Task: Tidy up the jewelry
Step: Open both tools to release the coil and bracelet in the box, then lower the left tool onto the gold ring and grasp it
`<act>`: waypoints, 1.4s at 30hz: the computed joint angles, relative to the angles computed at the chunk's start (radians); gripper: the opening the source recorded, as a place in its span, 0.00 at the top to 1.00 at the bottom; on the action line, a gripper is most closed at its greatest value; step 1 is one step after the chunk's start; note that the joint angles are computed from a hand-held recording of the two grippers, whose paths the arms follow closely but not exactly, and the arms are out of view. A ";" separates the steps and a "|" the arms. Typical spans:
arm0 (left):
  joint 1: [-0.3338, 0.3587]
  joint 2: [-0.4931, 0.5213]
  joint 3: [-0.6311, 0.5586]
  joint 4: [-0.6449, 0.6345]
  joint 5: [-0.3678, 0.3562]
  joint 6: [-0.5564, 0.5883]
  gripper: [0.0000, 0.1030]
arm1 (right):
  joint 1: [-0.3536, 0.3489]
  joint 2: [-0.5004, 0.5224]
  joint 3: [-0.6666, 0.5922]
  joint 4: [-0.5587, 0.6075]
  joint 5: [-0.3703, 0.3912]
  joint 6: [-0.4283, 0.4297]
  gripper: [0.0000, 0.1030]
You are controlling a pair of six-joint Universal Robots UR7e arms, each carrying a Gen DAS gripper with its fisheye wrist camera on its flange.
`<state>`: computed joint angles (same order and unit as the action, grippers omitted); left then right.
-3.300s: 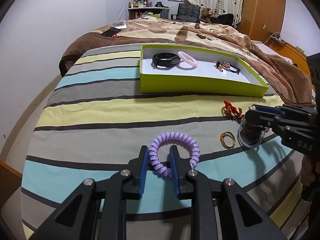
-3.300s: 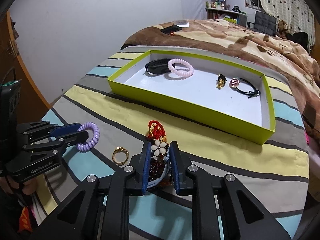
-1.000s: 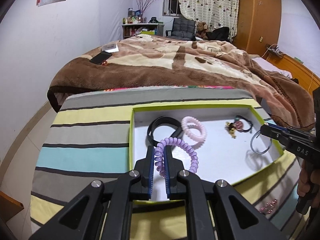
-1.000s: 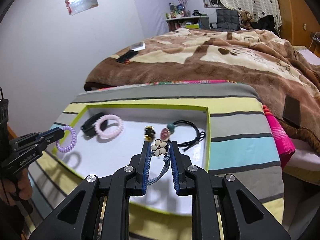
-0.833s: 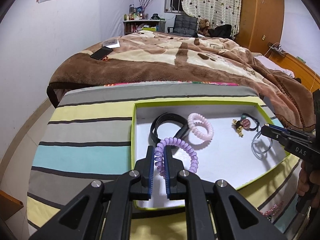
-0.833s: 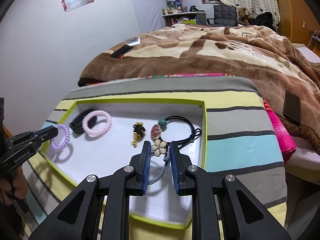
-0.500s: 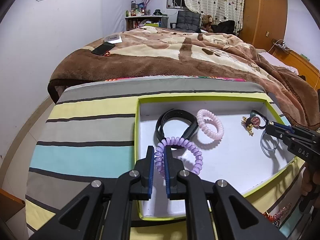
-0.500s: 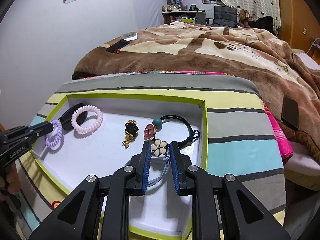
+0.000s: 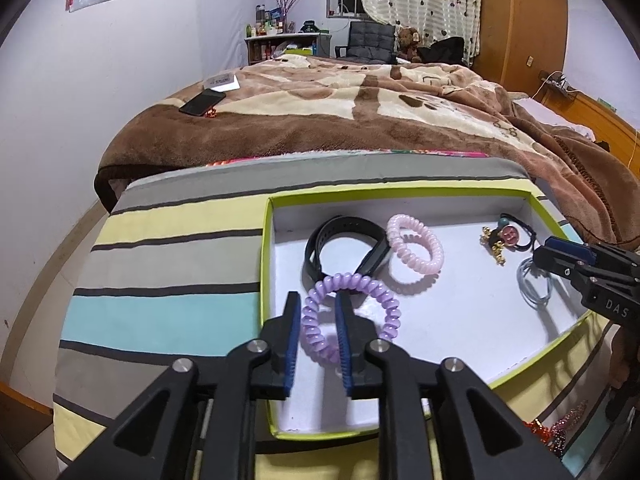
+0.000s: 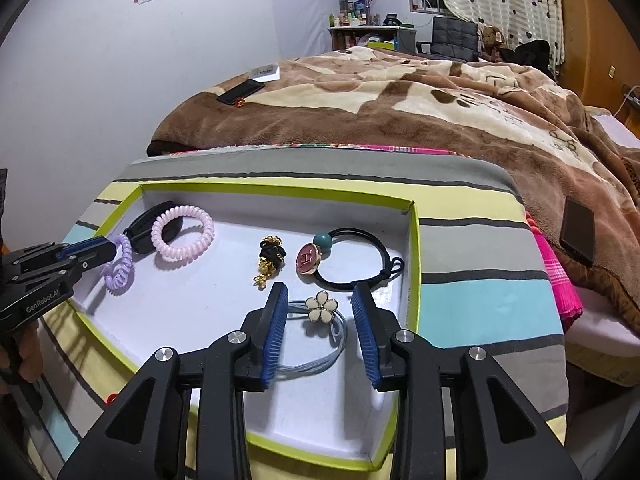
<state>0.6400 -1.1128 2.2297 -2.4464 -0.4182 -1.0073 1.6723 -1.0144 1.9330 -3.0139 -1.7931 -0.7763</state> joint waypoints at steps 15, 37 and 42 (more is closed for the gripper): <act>-0.112 -0.066 0.039 0.185 0.032 -0.185 0.76 | -0.014 -0.137 0.102 0.008 0.095 -0.011 0.66; -0.319 -0.059 0.130 0.257 -0.072 -0.414 0.76 | -0.095 -0.388 0.315 0.128 0.224 -0.100 0.66; -0.346 -0.045 0.151 0.230 -0.101 -0.434 0.72 | -0.108 -0.418 0.351 0.132 0.230 -0.115 0.66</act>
